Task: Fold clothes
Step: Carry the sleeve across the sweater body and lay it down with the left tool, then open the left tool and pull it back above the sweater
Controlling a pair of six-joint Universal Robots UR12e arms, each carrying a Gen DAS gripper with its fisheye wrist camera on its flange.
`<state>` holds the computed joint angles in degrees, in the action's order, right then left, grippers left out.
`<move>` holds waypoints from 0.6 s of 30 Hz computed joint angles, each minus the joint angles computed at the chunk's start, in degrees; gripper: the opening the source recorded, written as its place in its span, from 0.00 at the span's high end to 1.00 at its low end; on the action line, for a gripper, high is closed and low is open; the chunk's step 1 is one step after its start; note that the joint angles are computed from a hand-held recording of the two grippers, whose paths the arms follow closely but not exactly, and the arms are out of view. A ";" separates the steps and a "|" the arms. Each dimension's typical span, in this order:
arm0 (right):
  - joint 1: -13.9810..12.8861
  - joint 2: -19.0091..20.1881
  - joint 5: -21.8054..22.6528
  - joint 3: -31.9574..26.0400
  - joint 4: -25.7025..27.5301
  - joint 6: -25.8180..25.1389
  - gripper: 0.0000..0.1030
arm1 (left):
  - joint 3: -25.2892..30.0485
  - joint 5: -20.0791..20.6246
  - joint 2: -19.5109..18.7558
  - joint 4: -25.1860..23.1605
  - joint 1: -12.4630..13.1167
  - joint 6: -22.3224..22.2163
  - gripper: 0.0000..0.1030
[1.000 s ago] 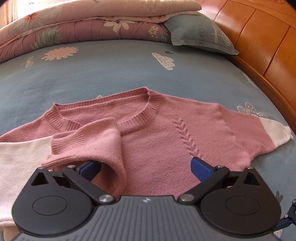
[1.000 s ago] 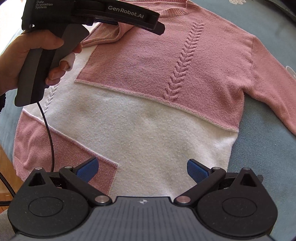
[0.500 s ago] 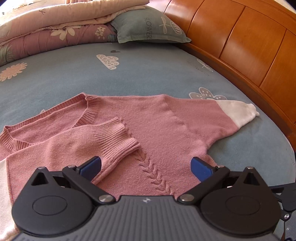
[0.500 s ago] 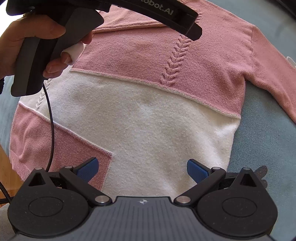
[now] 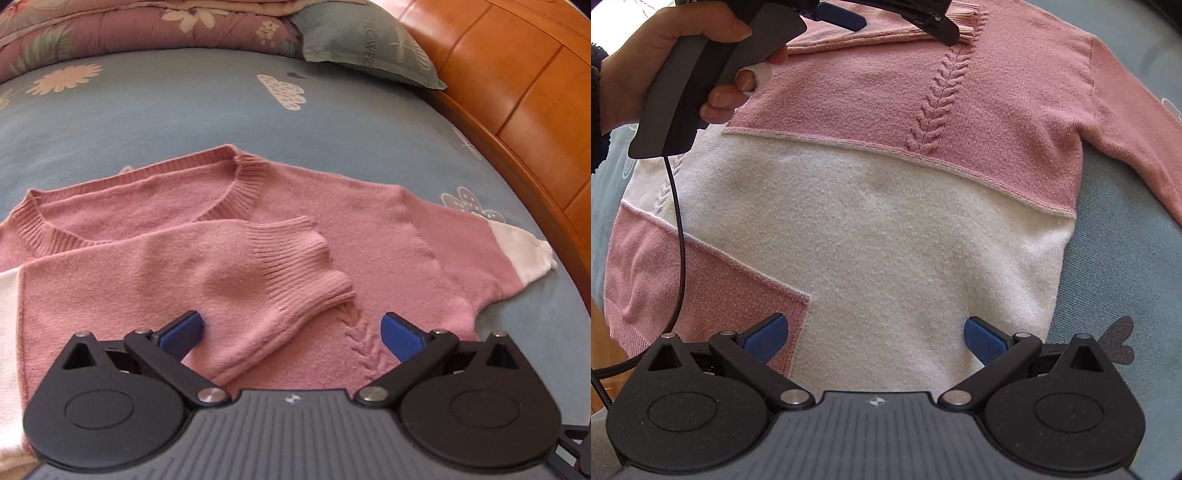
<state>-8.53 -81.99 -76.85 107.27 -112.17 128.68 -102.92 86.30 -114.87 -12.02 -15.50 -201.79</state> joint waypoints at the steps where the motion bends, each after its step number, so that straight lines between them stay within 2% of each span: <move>1: 0.02 0.00 -0.05 0.00 -0.01 0.01 0.00 | 0.01 -1.44 0.03 0.27 0.01 1.22 0.01; 4: 0.09 0.01 -0.17 -0.09 0.00 0.54 0.00 | -1.31 -1.05 1.20 1.90 0.17 0.00 0.01; 6: 0.15 0.00 -0.20 -0.12 -0.03 0.91 0.00 | -3.41 2.15 2.71 4.75 0.41 -3.01 0.01; 8: 0.19 -0.07 -0.10 -0.07 -0.24 1.17 0.00 | -5.47 7.57 4.35 6.24 0.60 -5.62 0.01; 12: 0.43 -0.44 0.41 0.26 -0.72 1.49 0.00 | -8.73 20.74 7.15 3.68 0.85 -7.52 0.01; 14: 0.77 -0.52 0.67 0.31 -0.97 1.67 0.00 | -9.87 24.86 7.86 2.50 1.63 -8.08 0.01; 16: 1.41 -0.45 0.68 0.40 -1.42 1.76 0.00 | -10.90 27.24 7.99 2.56 2.73 -7.29 0.01; 18: 1.95 -0.29 0.35 0.34 -1.52 1.56 0.00 | -11.51 25.34 8.20 0.57 4.96 -6.81 0.01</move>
<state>-6.58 -82.28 -76.50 107.61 -113.69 130.24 -114.44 111.64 -106.67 -11.46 -10.53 -208.60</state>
